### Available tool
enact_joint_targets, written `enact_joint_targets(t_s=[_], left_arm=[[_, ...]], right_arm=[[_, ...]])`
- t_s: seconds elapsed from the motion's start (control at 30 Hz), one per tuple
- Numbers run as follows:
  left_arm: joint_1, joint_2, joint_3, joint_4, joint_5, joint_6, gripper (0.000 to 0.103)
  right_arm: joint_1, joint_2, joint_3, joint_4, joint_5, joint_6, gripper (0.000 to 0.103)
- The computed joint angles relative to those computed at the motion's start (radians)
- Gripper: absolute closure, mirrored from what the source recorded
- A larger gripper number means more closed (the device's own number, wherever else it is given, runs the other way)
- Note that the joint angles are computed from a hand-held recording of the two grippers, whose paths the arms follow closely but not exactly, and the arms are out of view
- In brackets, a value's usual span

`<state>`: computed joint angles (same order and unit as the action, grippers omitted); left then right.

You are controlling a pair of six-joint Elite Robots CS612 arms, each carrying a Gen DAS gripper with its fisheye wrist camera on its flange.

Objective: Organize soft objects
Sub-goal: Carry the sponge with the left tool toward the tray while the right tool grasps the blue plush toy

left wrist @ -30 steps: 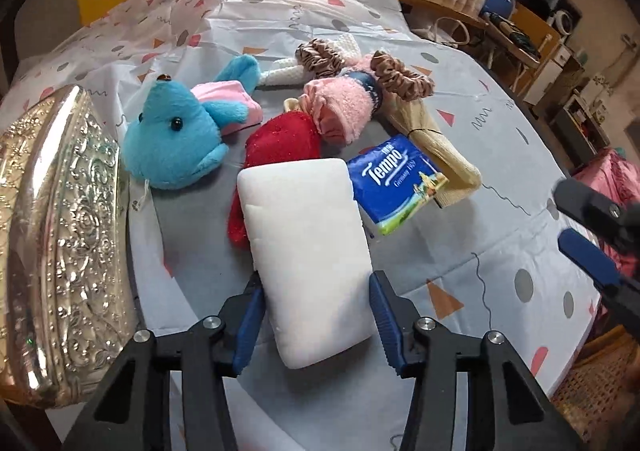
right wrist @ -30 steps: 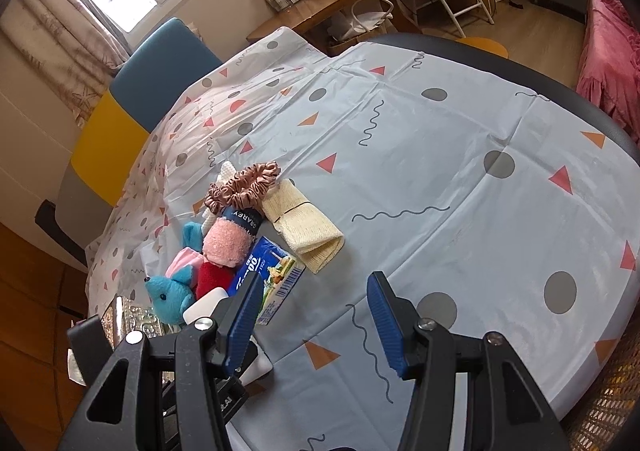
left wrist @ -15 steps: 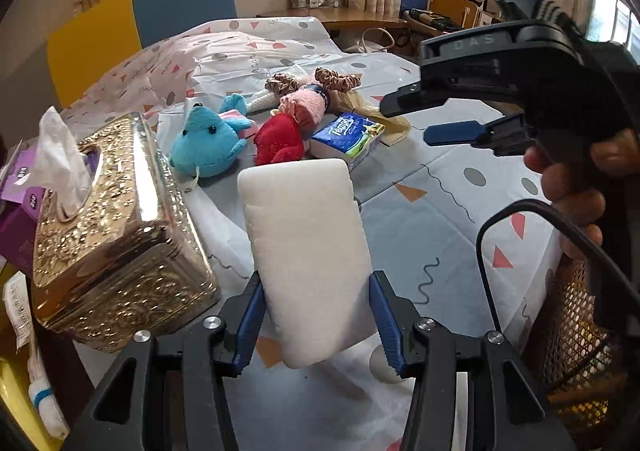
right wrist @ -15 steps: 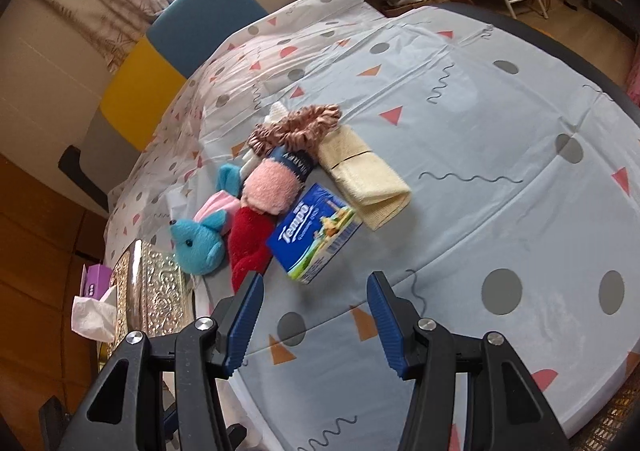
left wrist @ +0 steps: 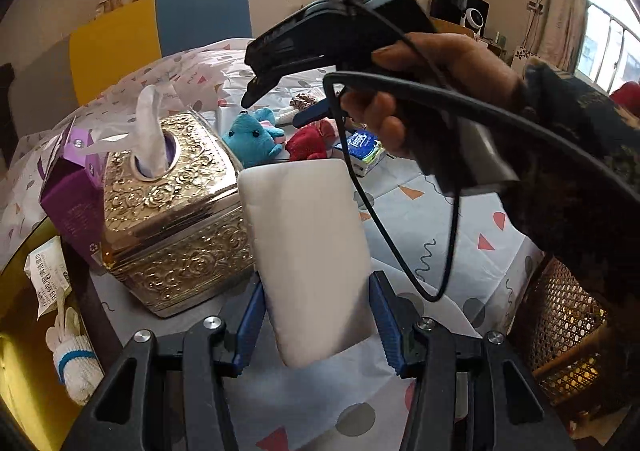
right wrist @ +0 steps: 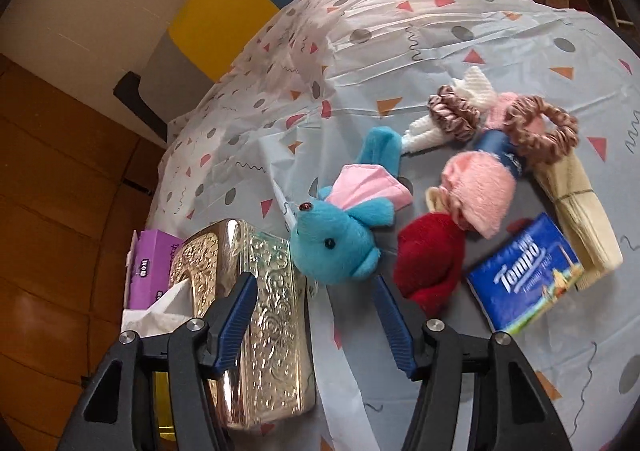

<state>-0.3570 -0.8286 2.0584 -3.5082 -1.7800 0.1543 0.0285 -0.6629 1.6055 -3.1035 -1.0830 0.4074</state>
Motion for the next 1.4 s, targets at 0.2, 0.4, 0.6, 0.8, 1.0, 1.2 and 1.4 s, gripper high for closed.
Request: enact_joint_targets(t_s=[0.2, 0.4, 0.6, 0.8, 1.0, 1.2, 1.4], left_arm=[[0.024, -0.009, 0.014, -0.014, -0.011, -0.014, 0.052], [0.042, -0.015, 0.018, -0.031, -0.032, -0.03, 0.051], [0.064, -0.034, -0.007, -0.033, -0.083, -0.053, 0.052], [0.072, -0.048, -0.092, -0.012, -0.104, -0.106, 0.052], [0.06, -0.023, -0.233, 0.076, -0.057, -0.156, 0.052], [0.083, 0.007, -0.334, 0.126, 0.068, -0.27, 0.052], [0.17, 0.014, -0.322, 0.093, 0.183, -0.376, 0.052]], right_arm=[[0.031, 0.062, -0.142, 0.187, -0.065, -0.036, 0.04], [0.046, 0.09, -0.188, 0.232, -0.127, -0.085, 0.064], [0.041, 0.027, -0.092, 0.114, -0.175, -0.182, 0.07], [0.036, -0.038, 0.022, 0.028, -0.213, -0.279, 0.07], [0.049, -0.059, 0.098, -0.011, -0.275, -0.341, 0.07], [0.059, -0.038, 0.123, -0.062, -0.313, -0.353, 0.07], [0.054, -0.031, 0.123, -0.076, -0.299, -0.362, 0.07]])
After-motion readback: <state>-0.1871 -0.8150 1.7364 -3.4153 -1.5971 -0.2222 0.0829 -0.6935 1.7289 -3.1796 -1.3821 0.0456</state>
